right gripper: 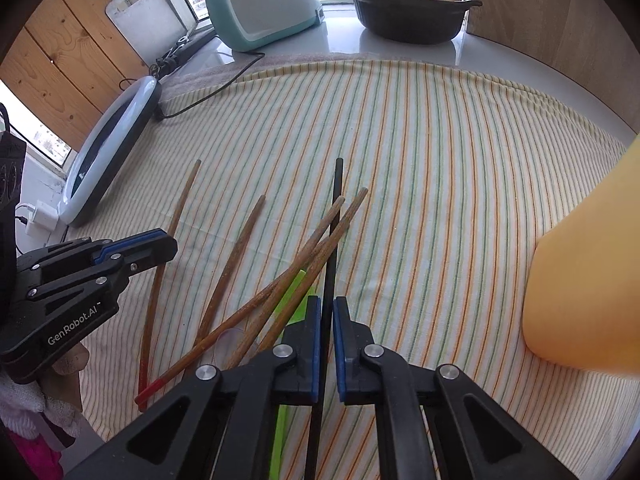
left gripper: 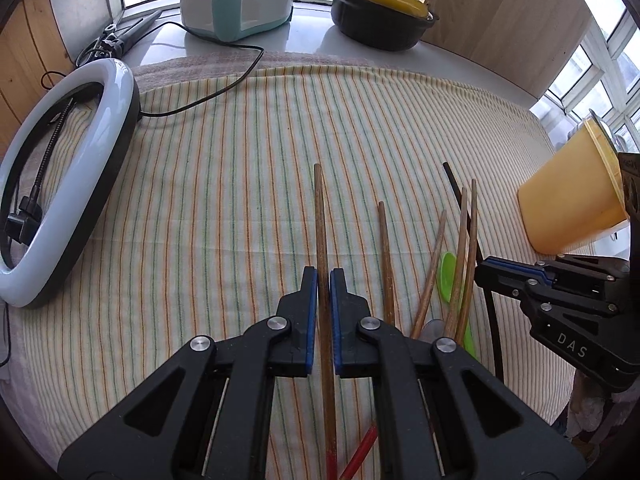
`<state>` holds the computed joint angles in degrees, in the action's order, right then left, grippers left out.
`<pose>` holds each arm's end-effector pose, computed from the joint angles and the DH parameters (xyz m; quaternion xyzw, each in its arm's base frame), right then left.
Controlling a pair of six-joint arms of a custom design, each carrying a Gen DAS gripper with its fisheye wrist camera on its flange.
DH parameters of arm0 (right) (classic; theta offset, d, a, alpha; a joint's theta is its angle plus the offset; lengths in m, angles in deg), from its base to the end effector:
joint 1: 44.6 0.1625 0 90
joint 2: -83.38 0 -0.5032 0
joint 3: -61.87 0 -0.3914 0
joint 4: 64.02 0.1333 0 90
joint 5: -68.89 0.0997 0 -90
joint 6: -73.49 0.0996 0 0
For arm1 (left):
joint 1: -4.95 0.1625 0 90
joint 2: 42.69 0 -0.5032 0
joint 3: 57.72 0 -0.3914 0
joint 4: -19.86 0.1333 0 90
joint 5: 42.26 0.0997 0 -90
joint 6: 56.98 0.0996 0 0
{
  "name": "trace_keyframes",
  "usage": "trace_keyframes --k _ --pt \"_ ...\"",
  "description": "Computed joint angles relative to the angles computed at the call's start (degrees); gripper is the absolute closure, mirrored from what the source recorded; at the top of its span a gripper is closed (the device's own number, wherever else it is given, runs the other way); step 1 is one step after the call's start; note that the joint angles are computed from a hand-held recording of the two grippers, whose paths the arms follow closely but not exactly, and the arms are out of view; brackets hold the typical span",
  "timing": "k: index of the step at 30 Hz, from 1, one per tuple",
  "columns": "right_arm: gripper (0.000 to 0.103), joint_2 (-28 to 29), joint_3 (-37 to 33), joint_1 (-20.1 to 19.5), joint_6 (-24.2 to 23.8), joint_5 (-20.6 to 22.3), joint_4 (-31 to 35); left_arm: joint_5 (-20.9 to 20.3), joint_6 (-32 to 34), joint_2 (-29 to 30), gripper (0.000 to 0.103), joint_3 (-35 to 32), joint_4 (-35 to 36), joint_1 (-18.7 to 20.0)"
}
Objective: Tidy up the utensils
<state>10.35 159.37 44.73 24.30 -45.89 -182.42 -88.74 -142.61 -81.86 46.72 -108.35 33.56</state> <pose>0.0844 -0.6098 0.3983 0.3944 -0.8930 -0.0600 0.2086 -0.4387 -0.4692 0.0152 -0.1048 0.9011 -0.2839 0.3107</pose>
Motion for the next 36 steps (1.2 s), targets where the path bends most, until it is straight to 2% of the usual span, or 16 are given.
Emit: trace_keyframes --k 5,11,19,36 --pt "0.100 -2.5 0.6 -0.1 -2.5 2.9 0.5 1.7 -1.6 -1.5 0.099 1.1 -0.2 -1.5" --pt "0.100 -4.0 -0.1 0.2 -3.8 5.9 0.2 3.9 -3.8 -2.6 0.099 0.7 2.8 -3.3" --pt "0.100 -4.1 -2.5 0.5 -3.1 8.2 -0.8 6.0 -4.2 -3.3 0.099 -0.6 5.0 -4.1" --pt "0.100 -5.8 -7.0 0.8 -3.4 14.6 1.6 10.6 -2.1 -3.3 0.099 -4.6 7.6 -6.2"
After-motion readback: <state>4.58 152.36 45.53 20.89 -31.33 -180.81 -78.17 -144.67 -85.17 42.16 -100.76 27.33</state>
